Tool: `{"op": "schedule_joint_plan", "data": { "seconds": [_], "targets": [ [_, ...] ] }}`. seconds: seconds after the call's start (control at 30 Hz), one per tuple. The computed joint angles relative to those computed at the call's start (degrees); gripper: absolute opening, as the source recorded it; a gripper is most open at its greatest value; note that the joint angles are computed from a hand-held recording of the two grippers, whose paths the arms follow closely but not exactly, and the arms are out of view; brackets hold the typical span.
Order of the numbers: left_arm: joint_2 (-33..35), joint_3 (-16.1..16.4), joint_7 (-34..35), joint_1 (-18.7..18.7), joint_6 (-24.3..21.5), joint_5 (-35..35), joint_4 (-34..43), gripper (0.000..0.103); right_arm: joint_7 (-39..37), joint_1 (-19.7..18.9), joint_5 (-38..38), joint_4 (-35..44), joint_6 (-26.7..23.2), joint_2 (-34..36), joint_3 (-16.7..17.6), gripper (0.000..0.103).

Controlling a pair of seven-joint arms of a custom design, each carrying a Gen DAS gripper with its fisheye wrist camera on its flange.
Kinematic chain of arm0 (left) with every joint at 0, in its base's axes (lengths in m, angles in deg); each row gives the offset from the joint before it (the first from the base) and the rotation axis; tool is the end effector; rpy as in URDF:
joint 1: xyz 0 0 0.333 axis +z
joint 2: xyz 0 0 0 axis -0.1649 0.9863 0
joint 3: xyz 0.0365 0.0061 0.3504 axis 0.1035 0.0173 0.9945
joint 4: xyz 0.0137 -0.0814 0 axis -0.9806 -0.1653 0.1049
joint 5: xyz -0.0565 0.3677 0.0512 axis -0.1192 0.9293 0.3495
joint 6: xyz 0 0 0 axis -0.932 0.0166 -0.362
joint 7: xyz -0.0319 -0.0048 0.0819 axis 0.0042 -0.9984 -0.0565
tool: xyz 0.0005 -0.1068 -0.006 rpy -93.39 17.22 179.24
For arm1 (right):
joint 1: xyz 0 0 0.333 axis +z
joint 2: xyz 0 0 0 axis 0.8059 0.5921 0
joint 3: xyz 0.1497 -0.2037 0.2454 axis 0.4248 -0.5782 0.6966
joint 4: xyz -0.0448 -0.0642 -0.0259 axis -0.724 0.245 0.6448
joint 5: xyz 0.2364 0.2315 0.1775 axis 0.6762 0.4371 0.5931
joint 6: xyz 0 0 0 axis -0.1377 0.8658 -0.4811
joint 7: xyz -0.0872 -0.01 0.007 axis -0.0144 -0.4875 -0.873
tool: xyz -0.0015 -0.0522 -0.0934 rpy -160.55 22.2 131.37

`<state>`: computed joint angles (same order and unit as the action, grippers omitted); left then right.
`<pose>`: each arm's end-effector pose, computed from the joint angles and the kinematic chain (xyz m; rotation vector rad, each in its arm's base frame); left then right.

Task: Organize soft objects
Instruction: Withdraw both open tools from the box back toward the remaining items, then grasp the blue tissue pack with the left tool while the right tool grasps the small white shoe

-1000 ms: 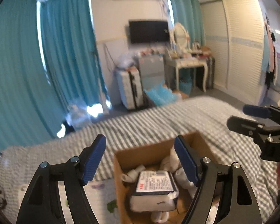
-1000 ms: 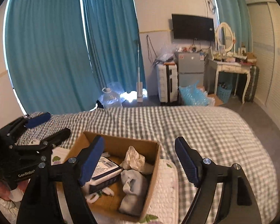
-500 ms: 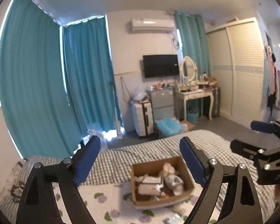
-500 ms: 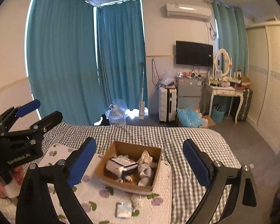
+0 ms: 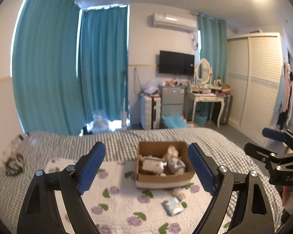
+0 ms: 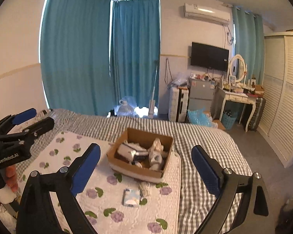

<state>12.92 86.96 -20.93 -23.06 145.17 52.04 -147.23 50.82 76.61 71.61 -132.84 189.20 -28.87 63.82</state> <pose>0.6658 -0.2110 0.7139 -1.3950 1.6215 -1.1218 0.6239 0.2673 0.7745 -1.6727 1.3702 -0.8252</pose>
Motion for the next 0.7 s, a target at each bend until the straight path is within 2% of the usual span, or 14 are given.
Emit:
{"op": "schedule_joint_plan", "data": {
  "seconds": [0.1,0.17,0.23,0.33,0.4,0.43,0.5,0.53,0.57,0.6,0.7],
  "targets": [
    [1.3,0.9,-2.0,-1.0,-0.5,1.2,-0.7,0.088,-0.9,-0.6,1.0,-2.4,1.3,0.6,0.4,0.095],
    [3.0,0.3,-1.9,-0.7,-1.2,0.1,0.0,0.088,-2.4,-1.5,2.5,-3.1,2.4,1.9,0.7,0.095],
    [4.3,0.3,-3.4,-0.4,1.7,-1.4,-1.5,0.088,-4.8,-2.5,5.1,-3.5,3.4,3.5,1.5,0.095],
    [6.8,3.9,-8.3,-3.2,1.2,0.8,-1.1,0.088,-9.1,-4.2,9.7,-3.9,4.3,6.0,2.8,0.095],
    [10.0,5.2,-10.4,-4.3,-1.5,1.5,1.8,0.088,-10.8,-4.4,11.1,-2.8,3.8,8.1,2.6,0.095],
    [10.2,4.1,-11.6,-3.3,-1.9,2.8,1.4,0.088,-11.4,-4.5,11.7,-2.1,3.4,9.4,2.5,0.095],
    [13.6,5.3,-11.8,-4.5,-5.2,1.7,4.9,0.088,-12.9,-5.2,13.7,-0.1,2.7,12.3,2.7,0.095],
    [14.6,6.9,-12.7,-5.7,-5.6,1.7,5.6,0.088,-13.5,-5.5,14.6,1.4,1.8,14.1,2.7,0.095],
    [14.2,6.4,-15.7,-5.5,-5.6,4.6,4.3,0.088,-14.1,-5.7,15.4,3.3,0.5,16.0,2.7,0.095],
    [15.3,7.1,-16.1,-6.1,-6.4,4.0,5.0,0.088,-14.7,-5.8,15.9,5.3,-0.8,17.9,2.7,0.095],
    [18.3,3.2,-13.6,-4.2,-11.1,0.4,8.2,0.088,-16.2,-5.7,16.9,10.8,-4.4,23.0,2.4,0.095]
  ]
}}
